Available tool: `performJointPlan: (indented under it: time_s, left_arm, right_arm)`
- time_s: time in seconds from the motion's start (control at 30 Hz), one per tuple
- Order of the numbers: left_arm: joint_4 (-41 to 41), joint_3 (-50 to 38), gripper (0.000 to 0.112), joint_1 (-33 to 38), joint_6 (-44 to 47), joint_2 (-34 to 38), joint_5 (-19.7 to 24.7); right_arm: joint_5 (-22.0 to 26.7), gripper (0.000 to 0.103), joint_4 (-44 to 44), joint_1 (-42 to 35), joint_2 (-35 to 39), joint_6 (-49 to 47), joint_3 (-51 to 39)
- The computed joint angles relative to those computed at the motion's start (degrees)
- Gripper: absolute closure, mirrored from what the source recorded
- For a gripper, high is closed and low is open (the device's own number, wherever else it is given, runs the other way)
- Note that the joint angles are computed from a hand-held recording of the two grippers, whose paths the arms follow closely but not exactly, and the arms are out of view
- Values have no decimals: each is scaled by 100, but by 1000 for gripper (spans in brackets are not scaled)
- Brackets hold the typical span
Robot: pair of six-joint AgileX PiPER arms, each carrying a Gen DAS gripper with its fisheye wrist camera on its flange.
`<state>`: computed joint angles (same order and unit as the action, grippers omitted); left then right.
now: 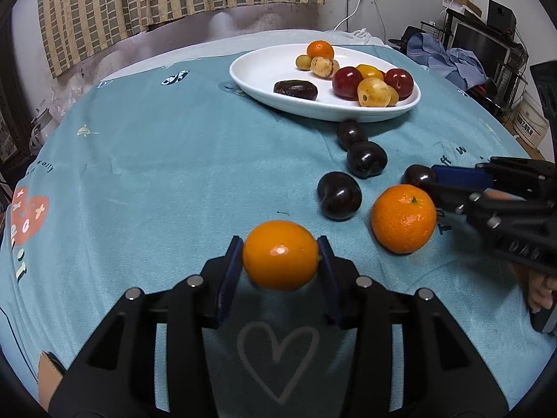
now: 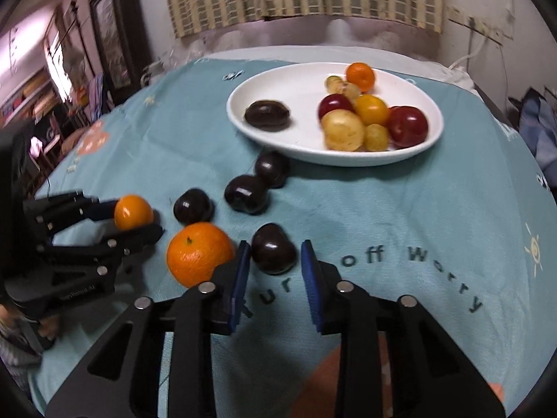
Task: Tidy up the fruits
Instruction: 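Grasp a mandarin with the left tool while the right tool grasps a dark plum, then carry the mandarin and dark plum onto the white plate and open both tools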
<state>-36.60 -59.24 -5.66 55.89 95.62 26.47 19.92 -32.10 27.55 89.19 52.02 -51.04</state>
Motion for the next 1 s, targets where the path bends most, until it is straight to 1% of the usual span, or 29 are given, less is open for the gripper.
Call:
performJointPlan:
  time_s: [0.1, 0.17, 0.23, 0.37, 0.43, 0.57, 0.67, 0.7, 0.73, 0.77, 0.8, 0.87, 0.9, 0.93, 0.97, 1.0]
  left_arm:
    - [9, -10, 67, 1, -11, 11, 8]
    - [-26, -3, 68, -1, 22, 7, 13]
    - [-158, 17, 71, 21, 168, -5, 44]
    - [-602, 165, 71, 66, 624, -126, -11]
    - [-721, 185, 71, 100, 700, -154, -34]
    - [-813, 61, 71, 201, 636, -158, 74]
    - [-650, -223, 71, 132, 273, -150, -56]
    - [-524, -428, 71, 82, 49, -101, -40]
    - [-412, -664, 71, 40, -174, -21, 50]
    - [-261, -1043, 71, -24, -467, 126, 233]
    - [-163, -1291, 71, -98, -648, 229, 296]
    - [244, -1821, 71, -319, -1188, 463, 322]
    - [444, -2128, 71, -433, -1448, 614, 377]
    - [625, -2472, 71, -543, -1694, 797, 457]
    - [752, -2726, 71, -618, -1874, 944, 504]
    - [904, -3055, 71, -697, -2104, 1144, 574]
  right_arm:
    - [-181, 75, 237, -118, -40, -176, 77]
    - [-185, 75, 79, -67, -30, -18, 86]
    - [-168, 75, -104, -8, -47, 140, 89]
    - [-305, 75, -110, -152, -276, 257, 204]
    - [-379, 75, -56, -268, -434, 281, 281]
    - [-555, 75, -213, -469, -795, 569, 466]
    - [-615, 75, -500, -566, -1000, 926, 517]
    - [-674, 75, -426, -640, -1083, 868, 527]
    - [-705, 75, -144, -712, -1104, 580, 488]
    - [-730, 75, 301, -809, -1110, 117, 425]
    - [-687, 75, 710, -909, -1066, -345, 290]
    - [-533, 75, 900, -1024, -920, -647, 25]
    - [-439, 75, 1118, -1099, -789, -940, -170]
    - [-378, 75, 1565, -1175, -623, -1461, -376]
    - [-322, 75, 1819, -1198, -467, -1794, -557]
    - [-280, 75, 1844, -1183, -355, -1898, -667]
